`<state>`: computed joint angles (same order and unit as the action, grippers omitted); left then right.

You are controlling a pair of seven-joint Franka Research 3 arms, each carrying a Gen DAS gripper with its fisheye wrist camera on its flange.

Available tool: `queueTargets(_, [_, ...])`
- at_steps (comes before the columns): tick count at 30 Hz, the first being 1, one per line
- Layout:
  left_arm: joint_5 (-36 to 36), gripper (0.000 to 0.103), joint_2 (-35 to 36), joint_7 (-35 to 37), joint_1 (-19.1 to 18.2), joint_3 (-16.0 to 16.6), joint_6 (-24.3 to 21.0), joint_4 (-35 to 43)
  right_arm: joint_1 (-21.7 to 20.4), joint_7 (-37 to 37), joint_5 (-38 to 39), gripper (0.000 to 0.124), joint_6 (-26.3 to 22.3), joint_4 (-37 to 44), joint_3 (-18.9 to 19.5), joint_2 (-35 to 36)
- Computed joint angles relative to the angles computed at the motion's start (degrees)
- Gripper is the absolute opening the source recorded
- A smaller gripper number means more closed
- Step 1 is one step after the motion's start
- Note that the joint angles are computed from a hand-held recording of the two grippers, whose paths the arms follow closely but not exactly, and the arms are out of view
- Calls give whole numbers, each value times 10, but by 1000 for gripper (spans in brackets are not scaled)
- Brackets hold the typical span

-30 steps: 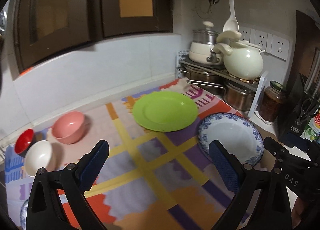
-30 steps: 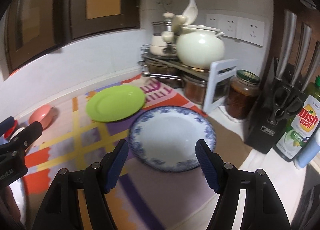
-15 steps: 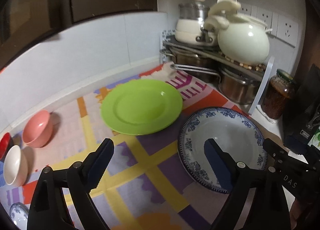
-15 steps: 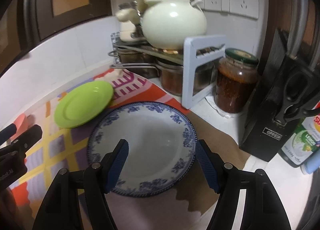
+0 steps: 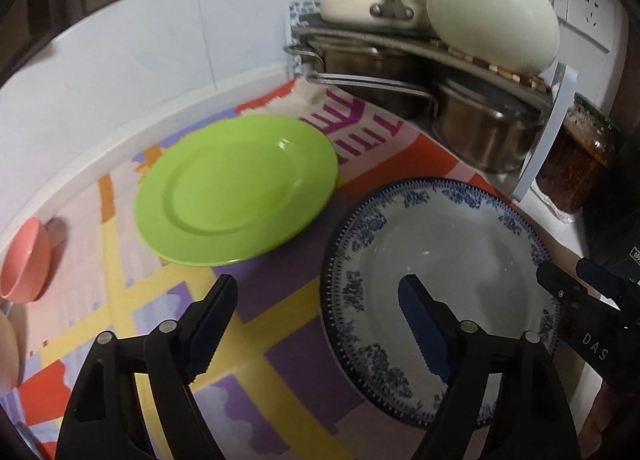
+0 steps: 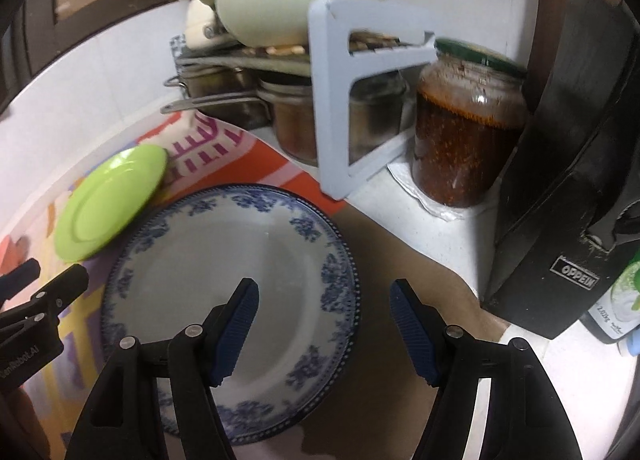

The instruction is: Organize plates and bowls

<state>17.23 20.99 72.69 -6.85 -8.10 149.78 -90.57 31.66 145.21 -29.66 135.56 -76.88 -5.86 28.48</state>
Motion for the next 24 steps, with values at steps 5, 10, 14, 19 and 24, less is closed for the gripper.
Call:
queueTargets(5, [-27, 76, 32, 29, 4, -13, -25, 41, -18, -27, 40, 62, -7, 21, 10, 19])
queueTargets(10, [-51, 70, 65, 51, 3, -19, -58, 87, -27, -59, 77, 57, -21, 43, 12, 35])
queueTargets(14, [-54, 66, 83, 60, -3, -16, -76, 112, -29, -67, 93, 53, -29, 54, 9, 44])
queueTargets(19, [-61, 61, 97, 75, -6, -19, -94, 133, -35, -85, 114, 49, -34, 65, 11, 52])
queueTargets(24, [-71, 52, 111, 82, -8, -20, -115, 155, -35, -104, 122, 47, -42, 80, 8, 62])
